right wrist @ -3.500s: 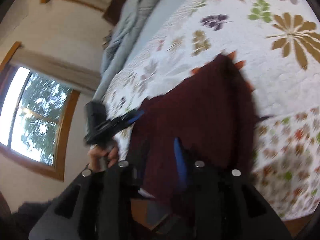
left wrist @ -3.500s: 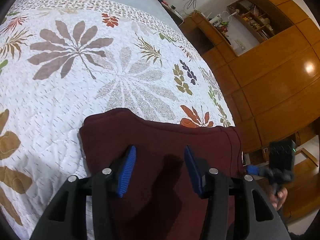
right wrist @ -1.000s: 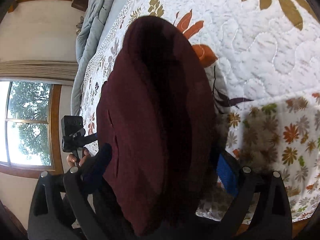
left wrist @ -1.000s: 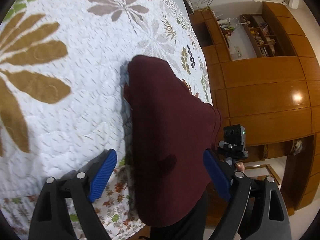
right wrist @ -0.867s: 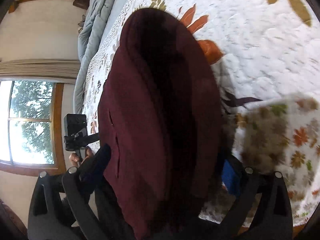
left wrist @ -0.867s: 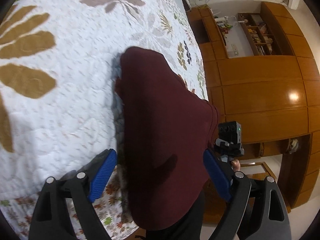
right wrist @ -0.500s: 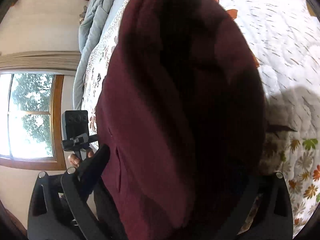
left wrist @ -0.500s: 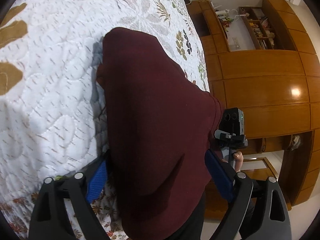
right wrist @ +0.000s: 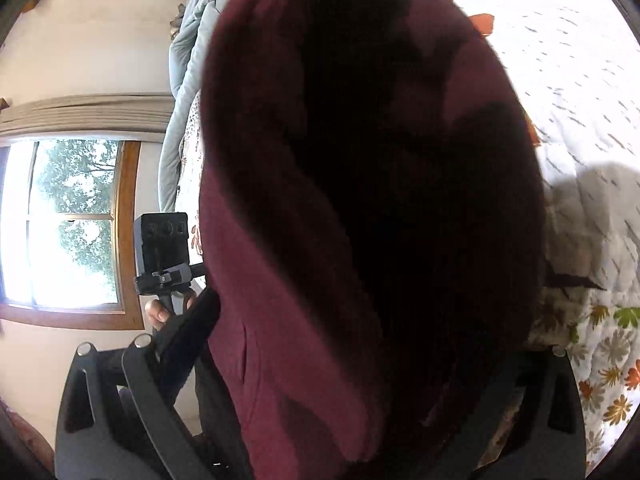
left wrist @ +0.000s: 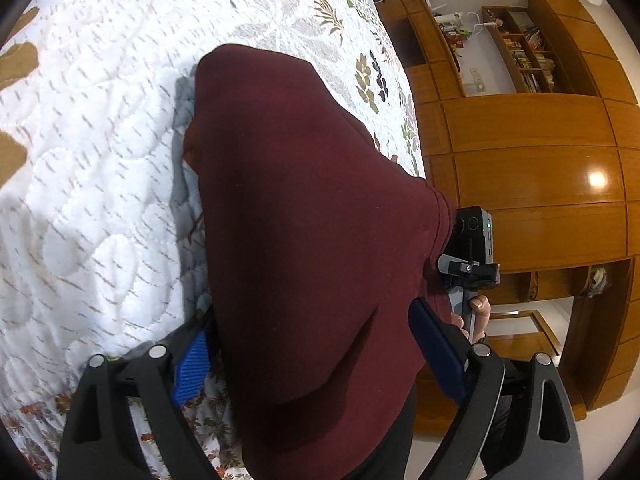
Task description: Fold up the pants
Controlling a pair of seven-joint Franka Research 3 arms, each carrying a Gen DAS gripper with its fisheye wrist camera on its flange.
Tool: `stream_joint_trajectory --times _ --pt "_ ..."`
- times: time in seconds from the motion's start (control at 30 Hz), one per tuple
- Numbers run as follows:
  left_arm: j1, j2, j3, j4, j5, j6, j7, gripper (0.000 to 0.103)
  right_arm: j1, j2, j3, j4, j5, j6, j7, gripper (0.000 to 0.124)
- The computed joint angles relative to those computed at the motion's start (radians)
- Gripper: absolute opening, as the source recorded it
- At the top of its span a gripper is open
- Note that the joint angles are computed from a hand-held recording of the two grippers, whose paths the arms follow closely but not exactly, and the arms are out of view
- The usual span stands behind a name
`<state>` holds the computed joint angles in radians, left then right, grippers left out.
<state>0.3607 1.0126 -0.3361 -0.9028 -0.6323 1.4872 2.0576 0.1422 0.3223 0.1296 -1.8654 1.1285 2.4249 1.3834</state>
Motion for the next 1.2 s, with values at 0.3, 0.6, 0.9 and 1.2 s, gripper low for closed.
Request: stream_joint_trajectory --times 0.3,0.6,0.9,1.2 --pt "-0.017 -0.133 0.035 -0.191 0.021 0.141 0.054 0.056 0.029 -0.031 -0.004 -0.034 -0.077 0.065 0.049 0.065" --pt "-0.041 -0.335 0.060 -0.446 0.043 0.364 0.192 0.039 0.054 -0.019 -0.006 0.004 -0.148 0.116 0.107 0.046" --pt "-0.048 -0.417 0.075 -0.509 0.020 0.389 0.291 0.037 0.066 -0.025 0.001 0.020 -0.201 0.146 0.173 0.041" --pt "-0.041 -0.443 0.098 -0.497 0.015 0.386 0.352 0.037 0.080 0.054 0.016 0.125 -0.265 0.134 0.222 0.039"
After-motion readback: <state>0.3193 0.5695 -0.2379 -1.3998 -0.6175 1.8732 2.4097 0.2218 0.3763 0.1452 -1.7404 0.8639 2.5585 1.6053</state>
